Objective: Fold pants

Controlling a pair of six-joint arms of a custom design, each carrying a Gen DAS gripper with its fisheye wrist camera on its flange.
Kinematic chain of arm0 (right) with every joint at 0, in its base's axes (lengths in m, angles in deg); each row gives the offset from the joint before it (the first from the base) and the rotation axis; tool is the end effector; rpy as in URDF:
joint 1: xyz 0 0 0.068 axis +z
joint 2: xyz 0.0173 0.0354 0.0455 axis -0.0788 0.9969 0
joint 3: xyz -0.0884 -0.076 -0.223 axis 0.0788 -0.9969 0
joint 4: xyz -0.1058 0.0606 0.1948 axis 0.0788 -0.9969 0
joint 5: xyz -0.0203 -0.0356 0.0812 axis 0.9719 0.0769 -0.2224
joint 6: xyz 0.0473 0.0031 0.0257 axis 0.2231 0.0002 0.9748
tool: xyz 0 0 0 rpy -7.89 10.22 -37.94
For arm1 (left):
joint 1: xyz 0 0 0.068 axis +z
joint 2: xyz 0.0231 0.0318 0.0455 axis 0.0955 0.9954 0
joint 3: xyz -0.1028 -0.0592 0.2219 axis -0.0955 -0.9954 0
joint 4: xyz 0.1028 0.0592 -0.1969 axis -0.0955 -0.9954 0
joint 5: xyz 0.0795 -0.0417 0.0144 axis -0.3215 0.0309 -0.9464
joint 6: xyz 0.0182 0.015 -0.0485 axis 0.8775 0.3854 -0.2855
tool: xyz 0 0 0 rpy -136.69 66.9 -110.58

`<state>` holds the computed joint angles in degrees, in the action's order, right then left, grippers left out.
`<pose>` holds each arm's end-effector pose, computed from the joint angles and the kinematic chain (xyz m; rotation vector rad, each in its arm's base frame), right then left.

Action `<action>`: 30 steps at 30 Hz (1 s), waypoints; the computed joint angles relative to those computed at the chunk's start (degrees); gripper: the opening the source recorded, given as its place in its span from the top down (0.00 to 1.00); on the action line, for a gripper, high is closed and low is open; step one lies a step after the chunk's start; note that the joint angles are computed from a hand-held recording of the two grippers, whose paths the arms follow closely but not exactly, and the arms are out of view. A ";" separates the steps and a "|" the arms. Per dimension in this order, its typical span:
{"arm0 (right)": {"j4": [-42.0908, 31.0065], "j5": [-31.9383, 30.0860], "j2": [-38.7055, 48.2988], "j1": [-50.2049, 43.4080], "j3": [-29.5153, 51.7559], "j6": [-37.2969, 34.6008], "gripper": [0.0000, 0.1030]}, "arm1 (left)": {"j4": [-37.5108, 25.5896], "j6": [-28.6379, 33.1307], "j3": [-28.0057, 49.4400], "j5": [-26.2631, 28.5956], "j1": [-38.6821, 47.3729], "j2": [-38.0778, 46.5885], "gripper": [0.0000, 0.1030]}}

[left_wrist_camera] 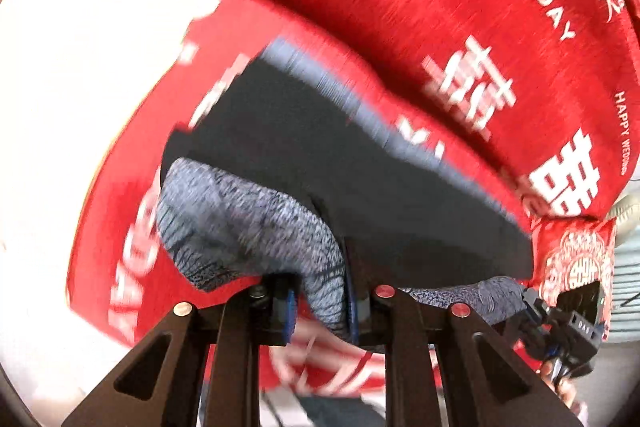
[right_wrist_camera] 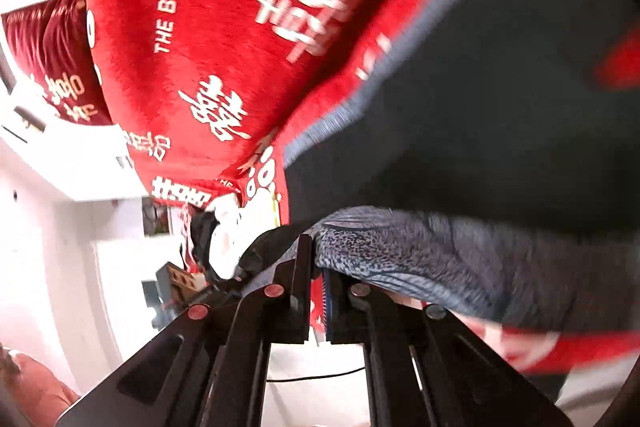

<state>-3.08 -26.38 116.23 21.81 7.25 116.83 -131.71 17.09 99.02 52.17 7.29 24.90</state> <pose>0.1417 0.0871 0.2676 0.7687 2.4042 1.3696 0.2668 -0.0063 0.2911 -0.1789 2.8592 -0.6347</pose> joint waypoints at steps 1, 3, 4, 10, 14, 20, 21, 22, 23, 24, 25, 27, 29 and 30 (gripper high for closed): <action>-0.42 -5.90 6.09 -6.27 3.26 -5.99 0.95 | 1.61 -0.89 3.56 -0.62 -1.36 3.38 0.80; -0.01 -13.21 17.94 -13.64 8.39 -14.73 0.95 | 5.77 -2.46 9.78 -2.66 -3.91 10.46 0.79; 0.82 -15.52 23.94 -16.11 10.76 -18.52 0.94 | 7.80 -2.90 11.91 -4.18 -4.91 13.37 0.79; -2.52 -18.87 58.09 -22.11 28.29 -33.55 0.94 | 15.37 -5.43 24.88 -15.99 -10.71 36.29 0.61; -5.44 -19.24 64.91 -22.86 34.16 -34.03 0.89 | 14.18 -7.57 28.52 -18.81 -11.40 39.36 0.57; -12.23 -16.02 54.54 -20.35 36.27 -39.06 0.43 | 13.47 -8.56 23.07 -25.32 -10.14 28.19 0.26; -11.76 -16.72 53.15 -19.70 35.88 -38.93 0.43 | 12.36 -7.53 23.35 -25.53 -10.00 27.72 0.26; -11.94 -17.20 52.94 -18.29 36.33 -39.19 0.43 | 11.05 -6.60 24.03 -25.59 -10.39 28.43 0.26; -13.06 -17.02 53.30 -17.32 36.93 -40.21 0.43 | 10.66 -6.29 24.24 -25.87 -11.01 29.58 0.26; -14.72 -15.69 55.64 -15.60 39.06 -42.12 0.43 | 10.18 -6.16 24.57 -26.19 -11.79 31.23 0.26; -15.99 -13.82 58.20 -14.35 41.25 -43.49 0.43 | 10.55 -5.61 23.94 -26.75 -12.53 32.93 0.26; -22.21 -6.50 65.25 -12.25 47.18 -47.46 0.46 | 10.86 -5.07 22.49 -30.80 -14.68 35.78 0.26; -21.64 -6.74 65.77 -13.65 46.24 -47.54 0.50 | 13.57 -5.22 19.82 -35.28 -16.66 35.15 0.26; -20.08 -7.94 64.06 -14.85 44.40 -46.40 0.50 | 12.95 -4.88 20.02 -35.99 -17.21 34.90 0.26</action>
